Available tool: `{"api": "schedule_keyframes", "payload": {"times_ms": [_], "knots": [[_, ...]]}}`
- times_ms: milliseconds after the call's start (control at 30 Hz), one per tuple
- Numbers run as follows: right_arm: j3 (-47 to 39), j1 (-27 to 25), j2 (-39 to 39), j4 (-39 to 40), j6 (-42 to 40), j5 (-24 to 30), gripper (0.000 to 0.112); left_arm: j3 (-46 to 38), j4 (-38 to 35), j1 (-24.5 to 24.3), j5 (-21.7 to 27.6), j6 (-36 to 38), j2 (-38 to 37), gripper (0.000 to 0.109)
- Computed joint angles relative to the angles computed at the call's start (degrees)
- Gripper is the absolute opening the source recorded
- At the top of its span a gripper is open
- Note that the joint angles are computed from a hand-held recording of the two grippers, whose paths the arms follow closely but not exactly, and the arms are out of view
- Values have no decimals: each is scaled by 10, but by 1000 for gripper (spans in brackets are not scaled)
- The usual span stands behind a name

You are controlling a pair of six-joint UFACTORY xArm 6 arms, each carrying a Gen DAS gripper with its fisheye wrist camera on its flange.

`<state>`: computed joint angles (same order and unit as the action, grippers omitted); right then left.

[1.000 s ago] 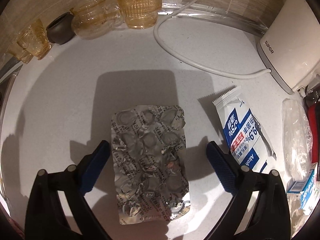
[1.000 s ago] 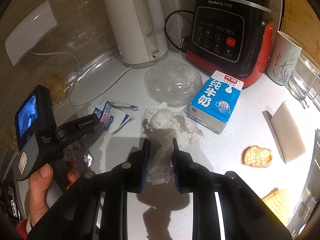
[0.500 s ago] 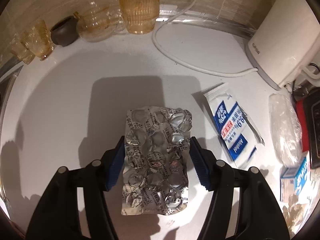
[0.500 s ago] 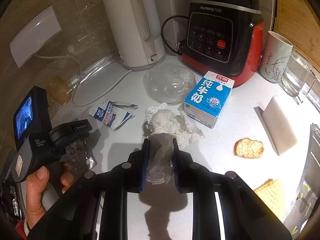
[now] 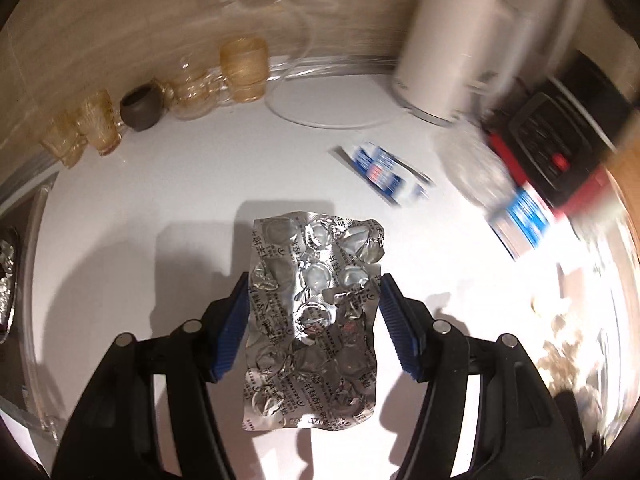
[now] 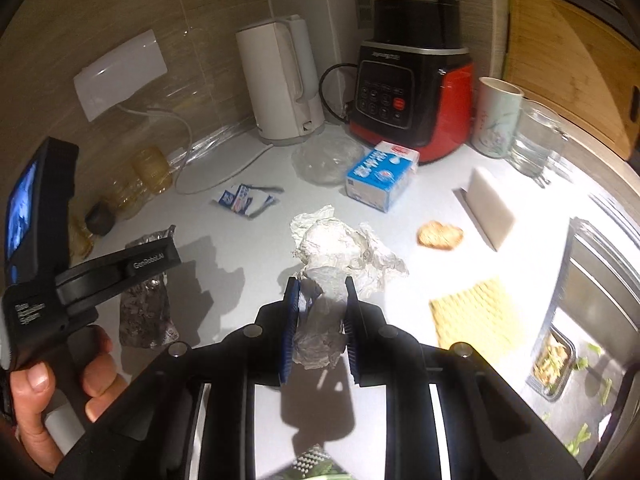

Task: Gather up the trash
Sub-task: 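Carry the blister pack and tissue down and release both into the green basket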

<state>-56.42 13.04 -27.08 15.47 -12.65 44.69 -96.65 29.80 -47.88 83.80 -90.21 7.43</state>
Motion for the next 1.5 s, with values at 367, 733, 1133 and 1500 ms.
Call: {"api": "schedule_keyframes", "payload": {"times_ms": [367, 733, 1133, 1500], "knots": [[149, -112, -267, 3, -31, 140, 22, -31, 21, -170, 31, 19, 3, 61], [270, -324, -491, 72, -204, 353, 22, 20, 1, -276, 4, 22, 1, 61], [395, -390, -651, 52, -274, 495, 23, 104, -44, -310, -85, 19, 8, 61], [492, -261, -703, -17, -174, 488, 23, 157, -92, -297, -132, 41, 15, 61]]}}
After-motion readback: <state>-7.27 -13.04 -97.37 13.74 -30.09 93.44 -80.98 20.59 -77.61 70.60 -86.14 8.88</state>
